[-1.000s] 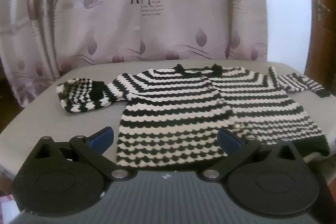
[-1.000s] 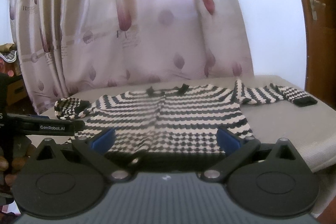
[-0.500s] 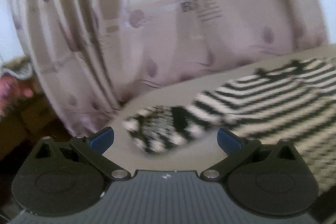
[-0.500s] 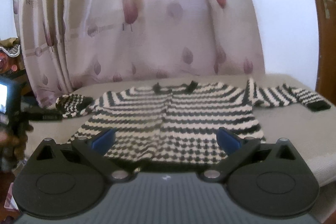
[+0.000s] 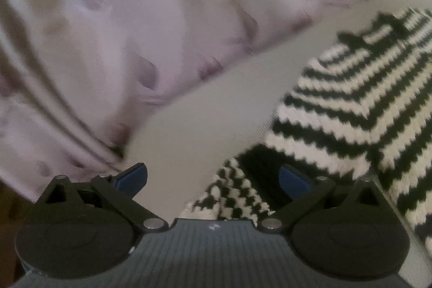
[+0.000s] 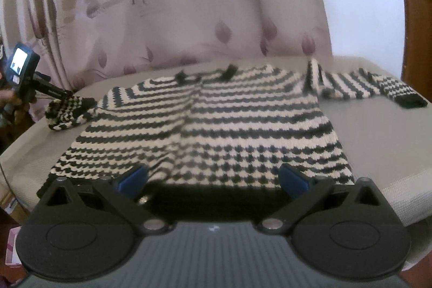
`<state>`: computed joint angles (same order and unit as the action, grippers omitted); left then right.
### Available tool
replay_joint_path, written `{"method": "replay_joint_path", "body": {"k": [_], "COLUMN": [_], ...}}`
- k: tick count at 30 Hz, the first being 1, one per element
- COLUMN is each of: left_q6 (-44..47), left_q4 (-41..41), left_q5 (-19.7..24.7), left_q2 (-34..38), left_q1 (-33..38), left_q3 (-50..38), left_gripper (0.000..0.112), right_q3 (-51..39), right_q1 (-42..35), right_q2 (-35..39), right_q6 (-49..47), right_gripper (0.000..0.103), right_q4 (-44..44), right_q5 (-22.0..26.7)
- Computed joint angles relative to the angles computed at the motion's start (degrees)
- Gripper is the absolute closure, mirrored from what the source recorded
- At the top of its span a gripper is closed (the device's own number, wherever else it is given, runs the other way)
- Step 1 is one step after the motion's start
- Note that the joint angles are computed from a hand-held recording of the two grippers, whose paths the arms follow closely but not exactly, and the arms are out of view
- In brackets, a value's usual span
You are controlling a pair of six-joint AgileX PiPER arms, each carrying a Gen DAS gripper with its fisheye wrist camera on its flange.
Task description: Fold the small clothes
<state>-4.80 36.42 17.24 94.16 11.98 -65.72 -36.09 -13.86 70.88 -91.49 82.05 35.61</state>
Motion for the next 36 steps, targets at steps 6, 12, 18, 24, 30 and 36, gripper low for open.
{"method": "replay_joint_path", "body": {"k": [6, 12, 18, 24, 30, 36], "left_q6": [11.4, -18.3, -51.8, -63.0, -78.6, -86.3], "left_q4": [-13.3, 3.5, 15.3, 25.5, 34.5, 37.0], "left_q5": [10.3, 1.2, 8.7, 16.6, 33.6, 32.4], "left_q2": [8.2, -4.2, -24.1, -31.2, -40.8, -35.2], "left_q1": [2.6, 6.1, 13.0, 10.0, -12.4, -28.3], "left_q3": [-10.5, 2.1, 17.3, 30.5, 36.4, 32.4], "left_gripper": [0.098, 0.099, 0.097, 0.045, 0.022, 0.017], "right_q3": [-1.3, -1.3, -1.3, -0.7, -0.7, -6.5], "right_q1": [1.4, 1.0, -0.9, -1.7, -5.3, -18.4], "right_q2": [1.6, 0.8, 1.2, 1.6, 0.6, 6.0], "right_q6": [2.4, 1.3, 0.3, -0.7, -1.7, -2.5], "right_gripper": [0.0, 0.0, 0.0, 0.0, 0.0, 0.0], "right_q4": [-1.8, -1.5, 0.4, 1.0, 1.0, 2.7], "right_q5": [-2.2, -1.9, 0.3, 2.6, 5.9, 16.5]}}
